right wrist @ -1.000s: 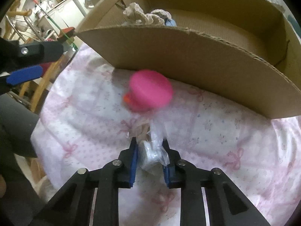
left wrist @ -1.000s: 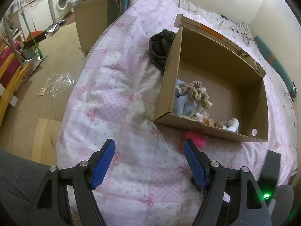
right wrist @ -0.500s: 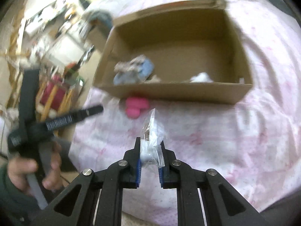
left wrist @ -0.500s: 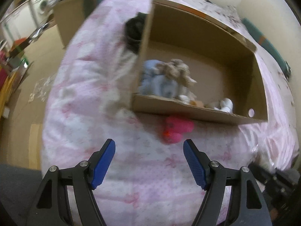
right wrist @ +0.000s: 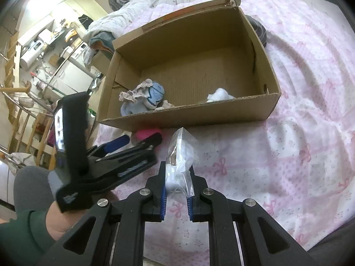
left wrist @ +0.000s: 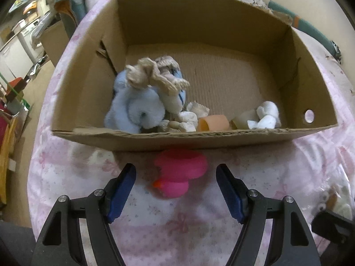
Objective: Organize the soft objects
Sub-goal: 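Grasp the clear plastic bag with the right tool while the left tool grasps the pink ball, then carry the pink ball and clear bag over the box with both tools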
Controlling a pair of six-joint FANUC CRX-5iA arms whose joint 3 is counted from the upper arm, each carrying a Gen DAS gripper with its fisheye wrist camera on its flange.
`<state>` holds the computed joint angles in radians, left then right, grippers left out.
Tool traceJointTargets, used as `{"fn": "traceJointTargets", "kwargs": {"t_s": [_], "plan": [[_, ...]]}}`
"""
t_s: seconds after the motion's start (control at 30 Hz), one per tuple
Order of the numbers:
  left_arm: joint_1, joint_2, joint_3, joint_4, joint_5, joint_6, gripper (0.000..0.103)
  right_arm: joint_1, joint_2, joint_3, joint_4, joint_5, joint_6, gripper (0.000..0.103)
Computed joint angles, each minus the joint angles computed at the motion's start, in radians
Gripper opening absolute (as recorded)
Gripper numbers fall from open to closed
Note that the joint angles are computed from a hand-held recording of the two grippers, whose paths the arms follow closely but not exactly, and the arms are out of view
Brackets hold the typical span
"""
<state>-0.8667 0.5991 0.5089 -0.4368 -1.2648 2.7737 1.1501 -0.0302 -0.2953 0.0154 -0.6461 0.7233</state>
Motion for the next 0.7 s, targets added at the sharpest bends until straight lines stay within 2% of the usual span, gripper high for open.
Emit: {"fn": "traceJointTargets", "kwargs": {"t_s": [0.13, 0.2, 0.27, 0.43, 0.7], "plan": [[0.014, 0.016, 0.007, 0.013, -0.003, -0.001, 0.067, 0.005, 0.01, 0.0, -0.001, 0.002, -0.003, 0.016], [0.022, 0.013, -0.003, 0.021, 0.012, 0.004, 0.053, 0.005, 0.011, 0.002, -0.002, 0.001, -0.001, 0.016], [0.03, 0.01, -0.011, 0.031, 0.028, -0.005, 0.046, 0.006, 0.015, 0.003, 0.0, 0.0, -0.002, 0.016], [0.039, -0.007, -0.044, 0.055, 0.062, -0.006, 0.045, 0.01, 0.018, 0.002, 0.018, -0.001, -0.02, 0.016], [0.027, -0.024, -0.065, 0.054, 0.028, 0.01, 0.045, 0.01, 0.019, -0.003, 0.022, 0.011, -0.021, 0.016]]}}
